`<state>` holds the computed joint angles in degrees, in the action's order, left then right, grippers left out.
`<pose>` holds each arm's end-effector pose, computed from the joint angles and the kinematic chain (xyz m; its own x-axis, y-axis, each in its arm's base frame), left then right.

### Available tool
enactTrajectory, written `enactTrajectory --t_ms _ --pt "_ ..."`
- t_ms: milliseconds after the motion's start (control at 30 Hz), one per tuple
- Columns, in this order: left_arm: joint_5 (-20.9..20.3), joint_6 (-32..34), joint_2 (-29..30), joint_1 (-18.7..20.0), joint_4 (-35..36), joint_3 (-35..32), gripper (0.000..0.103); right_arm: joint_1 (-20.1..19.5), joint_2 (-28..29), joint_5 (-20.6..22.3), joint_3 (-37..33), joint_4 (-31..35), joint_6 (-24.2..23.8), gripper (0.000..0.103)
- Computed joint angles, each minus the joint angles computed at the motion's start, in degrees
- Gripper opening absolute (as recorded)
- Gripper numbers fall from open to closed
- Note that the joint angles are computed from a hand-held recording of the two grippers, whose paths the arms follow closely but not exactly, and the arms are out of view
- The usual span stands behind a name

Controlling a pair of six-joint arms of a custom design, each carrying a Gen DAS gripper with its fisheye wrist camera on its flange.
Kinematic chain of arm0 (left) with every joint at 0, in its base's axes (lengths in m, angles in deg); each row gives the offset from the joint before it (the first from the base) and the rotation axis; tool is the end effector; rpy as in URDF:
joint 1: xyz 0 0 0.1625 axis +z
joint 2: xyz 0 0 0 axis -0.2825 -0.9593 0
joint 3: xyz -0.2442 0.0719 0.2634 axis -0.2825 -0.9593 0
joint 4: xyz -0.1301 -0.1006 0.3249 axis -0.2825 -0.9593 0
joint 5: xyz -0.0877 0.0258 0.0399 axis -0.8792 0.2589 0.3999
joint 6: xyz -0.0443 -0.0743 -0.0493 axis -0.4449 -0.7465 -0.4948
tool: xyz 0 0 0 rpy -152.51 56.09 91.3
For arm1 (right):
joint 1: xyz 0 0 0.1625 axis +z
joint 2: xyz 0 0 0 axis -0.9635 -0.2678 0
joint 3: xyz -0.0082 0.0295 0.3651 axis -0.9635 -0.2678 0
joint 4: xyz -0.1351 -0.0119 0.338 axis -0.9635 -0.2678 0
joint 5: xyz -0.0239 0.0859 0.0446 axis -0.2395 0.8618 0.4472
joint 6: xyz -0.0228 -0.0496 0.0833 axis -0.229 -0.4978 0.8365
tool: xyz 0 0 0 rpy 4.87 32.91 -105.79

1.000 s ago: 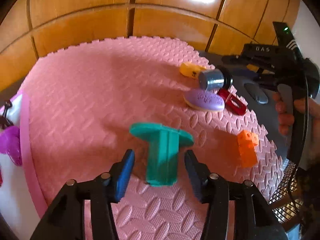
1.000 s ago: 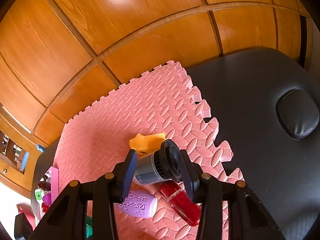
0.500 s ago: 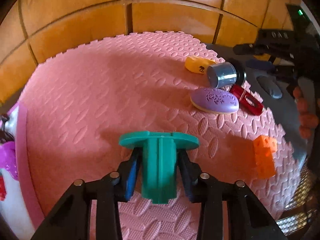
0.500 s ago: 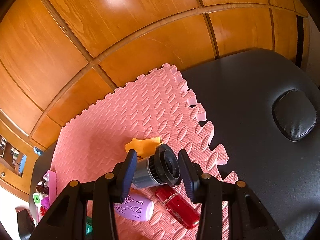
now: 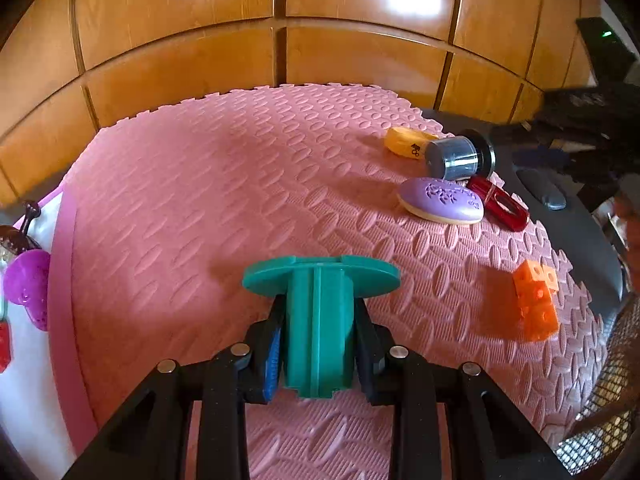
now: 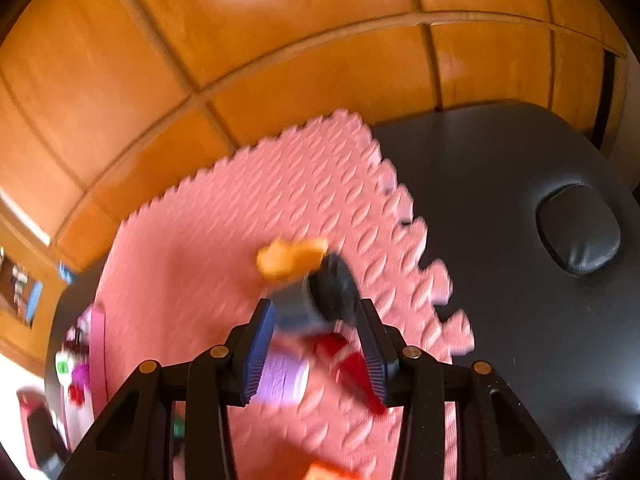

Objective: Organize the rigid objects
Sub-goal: 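Lift the teal spool off the mat with the left gripper, then grasp the orange block stack with the right gripper while the left gripper carries the teal spool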

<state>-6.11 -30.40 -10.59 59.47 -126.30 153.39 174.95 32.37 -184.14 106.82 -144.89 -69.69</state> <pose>-0.1688 -0.4464 0.1015 -0.7180 0.1335 -0.6832 0.5080 0.7715 -0.3831 0.1911 -0.5301 0.1593 -0.9049 -0.0534 0.4223 -0.2744 0.8317 -0.4827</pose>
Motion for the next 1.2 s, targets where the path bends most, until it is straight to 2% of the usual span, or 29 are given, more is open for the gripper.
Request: enactTrajectory --t_ms 133,233,433,633,767,833,900,967,1067,1200 --pt "-0.6 -1.2 -1.2 -0.1 -0.2 1.2 0.03 2.4 -1.9 -5.9 2.6 7.7 0.8 0.043" --pt "-1.4 -2.1 -2.3 -0.2 -0.3 2.0 0.03 2.9 -2.7 -8.4 5.6 10.2 2.7 0.043" --pt "-1.9 -3.5 -3.6 -0.8 1.0 2.9 0.03 2.5 -1.4 -10.0 8.9 6.2 4.6 0.045" --pt "-2.7 -4.5 -6.0 -1.5 1.1 4.8 0.03 4.2 1.9 -14.7 8.5 3.7 2.7 0.049" --pt "-2.8 -3.8 -6.8 -2.0 0.3 5.6 0.03 3.4 -0.6 -10.9 10.8 2.9 4.4 0.049" --pt "-3.2 -3.8 -6.9 -2.0 0.1 5.7 0.03 2.9 -2.3 -9.0 12.3 1.5 5.7 0.054" --pt "-3.4 -3.6 -7.1 -2.0 -0.3 5.9 0.03 2.7 -3.5 -8.3 13.6 0.3 6.7 0.07" --pt "-3.6 -3.6 -7.4 -2.1 -0.7 6.2 0.03 2.9 -4.6 -8.2 15.1 -0.9 8.3 0.075" --pt "-3.8 -3.7 -8.0 -2.1 -0.9 6.6 0.03 3.6 -5.1 -9.9 17.7 -5.1 12.4 0.075" --pt "-3.9 -3.9 -8.9 -2.4 -1.3 7.4 0.03 4.0 -3.1 -11.7 17.9 -7.4 12.6 0.075"
